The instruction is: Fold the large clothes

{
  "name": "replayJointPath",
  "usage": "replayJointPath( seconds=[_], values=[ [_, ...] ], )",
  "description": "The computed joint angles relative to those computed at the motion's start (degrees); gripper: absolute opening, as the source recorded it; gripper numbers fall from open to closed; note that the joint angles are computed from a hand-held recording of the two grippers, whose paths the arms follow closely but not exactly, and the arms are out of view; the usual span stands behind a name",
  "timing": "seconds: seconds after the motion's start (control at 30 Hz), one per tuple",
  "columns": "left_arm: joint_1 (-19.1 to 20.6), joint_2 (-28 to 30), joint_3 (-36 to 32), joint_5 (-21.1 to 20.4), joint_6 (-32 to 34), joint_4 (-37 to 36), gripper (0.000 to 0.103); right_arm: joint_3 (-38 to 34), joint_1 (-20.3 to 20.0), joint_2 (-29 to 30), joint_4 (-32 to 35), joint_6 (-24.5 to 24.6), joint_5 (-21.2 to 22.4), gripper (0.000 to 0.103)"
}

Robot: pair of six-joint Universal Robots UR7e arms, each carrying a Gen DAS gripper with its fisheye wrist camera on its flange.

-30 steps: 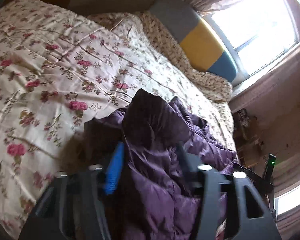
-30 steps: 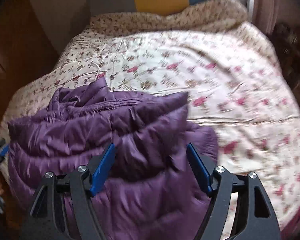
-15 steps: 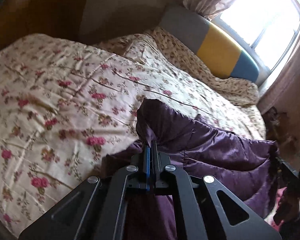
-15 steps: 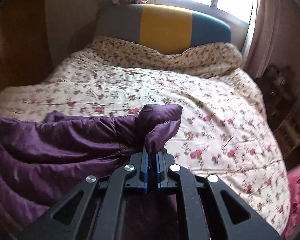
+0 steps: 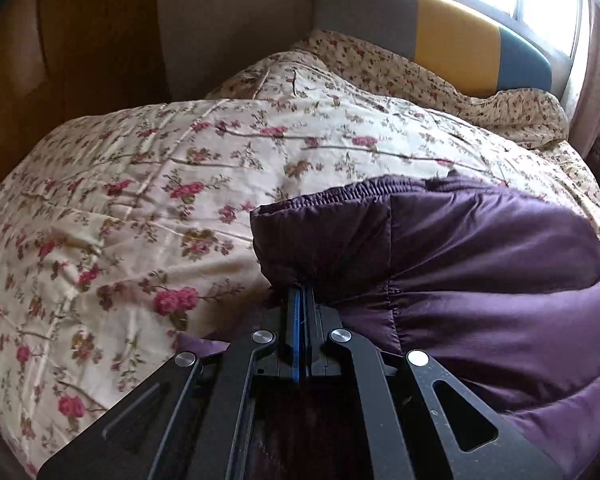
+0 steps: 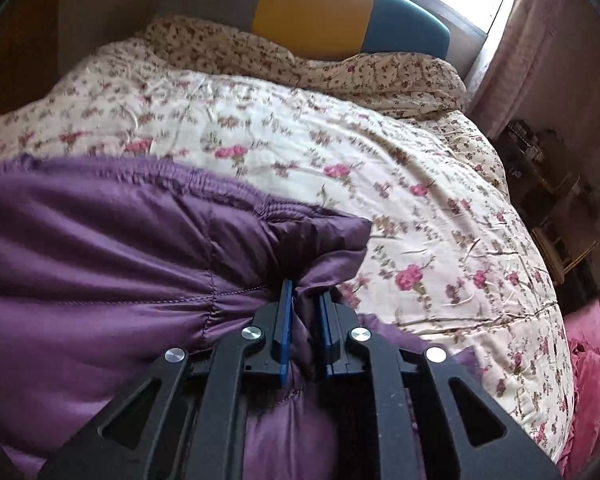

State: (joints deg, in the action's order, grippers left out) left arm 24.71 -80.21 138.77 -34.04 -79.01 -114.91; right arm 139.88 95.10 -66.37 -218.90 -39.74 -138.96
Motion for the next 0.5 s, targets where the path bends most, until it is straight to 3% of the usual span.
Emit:
replayJointPath(
  seconds=[0.2, 0.37, 0.4, 0.47, 0.5],
  values=[
    [1.07, 0.48, 1.57, 0.59, 0.39, -5.08, 0.001, -1.79, -0.19, 5.41, -6.33, -4.15, -2.45, 0.012],
    [0.21, -0.06, 0.80, 0.01, -1.11, -2.70, 0.003, -2.54, 0.64, 6.24, -6.96, -5.51, -4.24, 0.013],
    [-0.07, -0.28, 0.48, -0.09, -1.79, -1.49, 0.007, -2.71, 0.99, 6.29, -7.19, -6.00, -4.92, 0.013],
    [-1.48, -1.58, -0.35, -0.18, -5.35, 3.03, 0.031, -2.81, 1.70, 6.20, -7.61, -6.63, -5.80, 0.018],
    [-2.76, -2.81, 0.17, 0.24, -6.74, 3.43, 0.056, -2.75, 2.06, 6.00, -7.86, -6.62, -5.94, 0.027]
  ],
)
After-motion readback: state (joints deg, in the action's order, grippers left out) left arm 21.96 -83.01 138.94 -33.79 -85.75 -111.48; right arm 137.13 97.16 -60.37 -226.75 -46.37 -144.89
